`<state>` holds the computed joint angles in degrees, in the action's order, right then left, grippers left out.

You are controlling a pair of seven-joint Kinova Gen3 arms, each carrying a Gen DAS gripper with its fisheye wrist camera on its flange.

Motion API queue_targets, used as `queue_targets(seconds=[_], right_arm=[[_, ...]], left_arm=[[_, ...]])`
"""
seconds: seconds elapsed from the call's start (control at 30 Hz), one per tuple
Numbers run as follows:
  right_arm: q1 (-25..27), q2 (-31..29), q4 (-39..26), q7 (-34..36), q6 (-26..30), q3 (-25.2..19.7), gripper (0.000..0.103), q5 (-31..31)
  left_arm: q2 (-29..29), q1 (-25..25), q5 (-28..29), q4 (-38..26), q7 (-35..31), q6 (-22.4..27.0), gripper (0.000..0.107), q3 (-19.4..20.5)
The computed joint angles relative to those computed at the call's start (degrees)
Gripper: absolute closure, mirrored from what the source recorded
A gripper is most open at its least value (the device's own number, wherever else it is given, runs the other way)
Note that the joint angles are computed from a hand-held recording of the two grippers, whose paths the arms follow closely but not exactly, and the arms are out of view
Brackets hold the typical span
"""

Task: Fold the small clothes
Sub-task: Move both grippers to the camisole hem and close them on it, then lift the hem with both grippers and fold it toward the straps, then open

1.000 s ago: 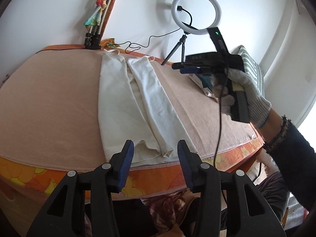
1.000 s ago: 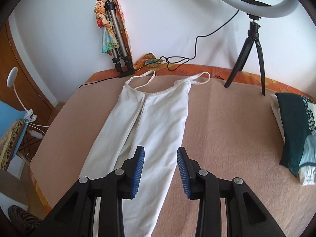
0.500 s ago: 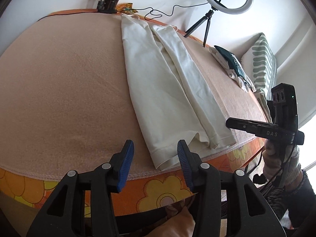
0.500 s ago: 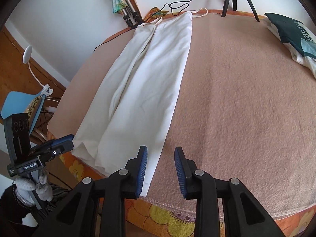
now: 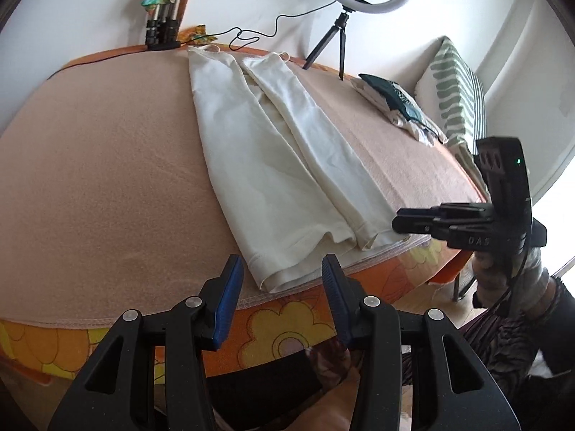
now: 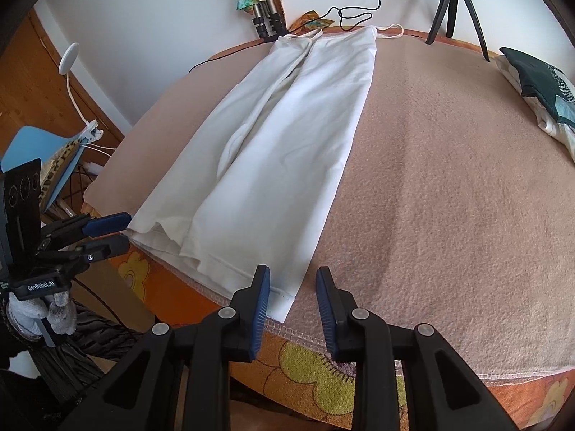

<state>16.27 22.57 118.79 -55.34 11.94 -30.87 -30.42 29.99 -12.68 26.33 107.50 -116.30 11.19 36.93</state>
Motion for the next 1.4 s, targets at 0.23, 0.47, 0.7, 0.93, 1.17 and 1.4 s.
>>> queue_targets(seconds=[0.23, 0.47, 0.7, 0.93, 1.17, 1.4], right_arm=[[3.2, 1.6, -0.6, 2.9, 0.7, -3.0, 0.087, -1.7], [10.4, 5.1, -1.6, 8.0, 3.2, -8.6, 0.1, -7.3], [15.3, 6.6, -1.7, 15.7, 5.5, -11.0, 0.096, -14.8], [12.5, 7.2, -2.6, 20.3, 8.7, -7.2, 0.095, -19.1], [18.6, 11.8, -3.4, 29.4, 15.5, -8.6, 0.1, -30.8], [19.3, 11.5, -3.9, 35.2, 19.5, -7.0, 0.1, -39.2]], left_arm=[[5.4, 0.5, 5.1, -7.4, 2.4, 10.4, 0.066, -3.5], [4.3, 4.9, 8.0, -7.4, -0.1, 11.4, 0.102, -9.0], [3.3, 5.5, 9.2, -5.9, -3.4, 10.2, 0.103, -9.9], [3.9, 4.2, 12.0, -6.1, -5.7, 11.1, 0.103, -9.2], [4.0, 0.4, 18.7, -5.6, -11.5, 11.6, 0.104, -5.8], [3.7, -0.6, 26.5, -7.5, -16.8, 13.1, 0.104, -6.1]])
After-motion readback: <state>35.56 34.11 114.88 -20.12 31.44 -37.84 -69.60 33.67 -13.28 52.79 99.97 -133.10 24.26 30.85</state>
